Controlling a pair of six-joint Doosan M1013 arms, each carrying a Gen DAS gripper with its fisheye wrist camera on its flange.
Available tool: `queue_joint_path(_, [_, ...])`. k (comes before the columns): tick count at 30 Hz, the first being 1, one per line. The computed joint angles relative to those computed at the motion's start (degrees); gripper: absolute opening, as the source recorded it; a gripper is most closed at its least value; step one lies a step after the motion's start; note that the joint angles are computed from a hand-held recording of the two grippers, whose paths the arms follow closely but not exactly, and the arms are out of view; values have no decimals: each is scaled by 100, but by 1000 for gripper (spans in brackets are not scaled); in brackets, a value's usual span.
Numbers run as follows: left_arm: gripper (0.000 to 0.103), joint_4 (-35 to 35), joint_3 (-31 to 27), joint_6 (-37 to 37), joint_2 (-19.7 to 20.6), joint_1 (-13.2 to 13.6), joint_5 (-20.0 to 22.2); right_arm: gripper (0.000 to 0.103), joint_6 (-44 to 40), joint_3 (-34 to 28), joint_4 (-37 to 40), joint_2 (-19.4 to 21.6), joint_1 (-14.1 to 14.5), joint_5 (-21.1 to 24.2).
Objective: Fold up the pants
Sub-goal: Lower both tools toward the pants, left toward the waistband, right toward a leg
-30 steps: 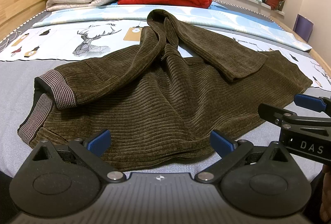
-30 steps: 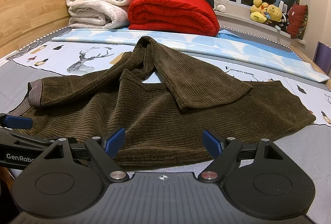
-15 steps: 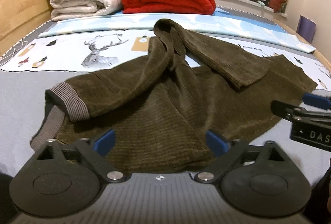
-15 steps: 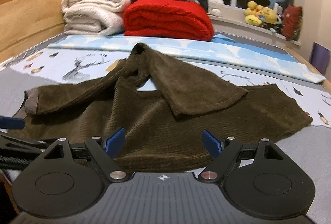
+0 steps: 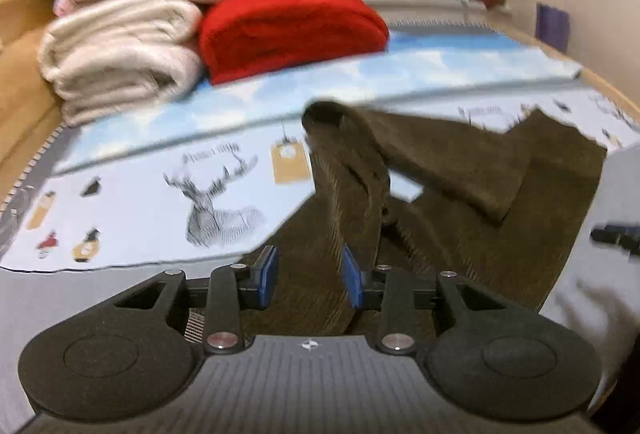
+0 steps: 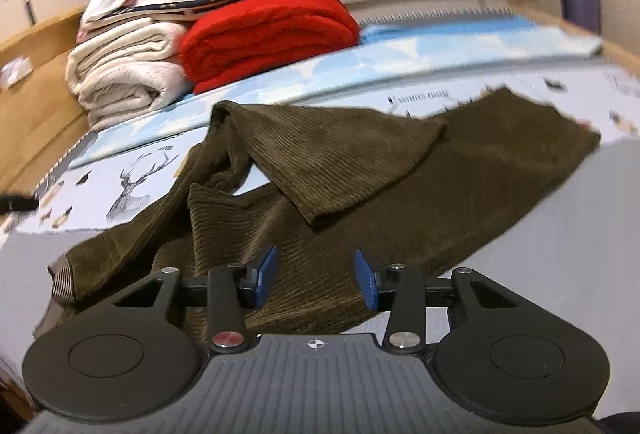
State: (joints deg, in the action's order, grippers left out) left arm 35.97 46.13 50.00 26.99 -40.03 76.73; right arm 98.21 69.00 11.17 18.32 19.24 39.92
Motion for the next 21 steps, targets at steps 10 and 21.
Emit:
queue_joint_path(10, [82,-2094,-99,1525,408,591,305,66,2094,-1359,7,1049,-574,1795])
queue_joint_path(21, [42,1780,-76,-1029,384,661,890,66,2328,-1895,-1021,1549,-688,2230])
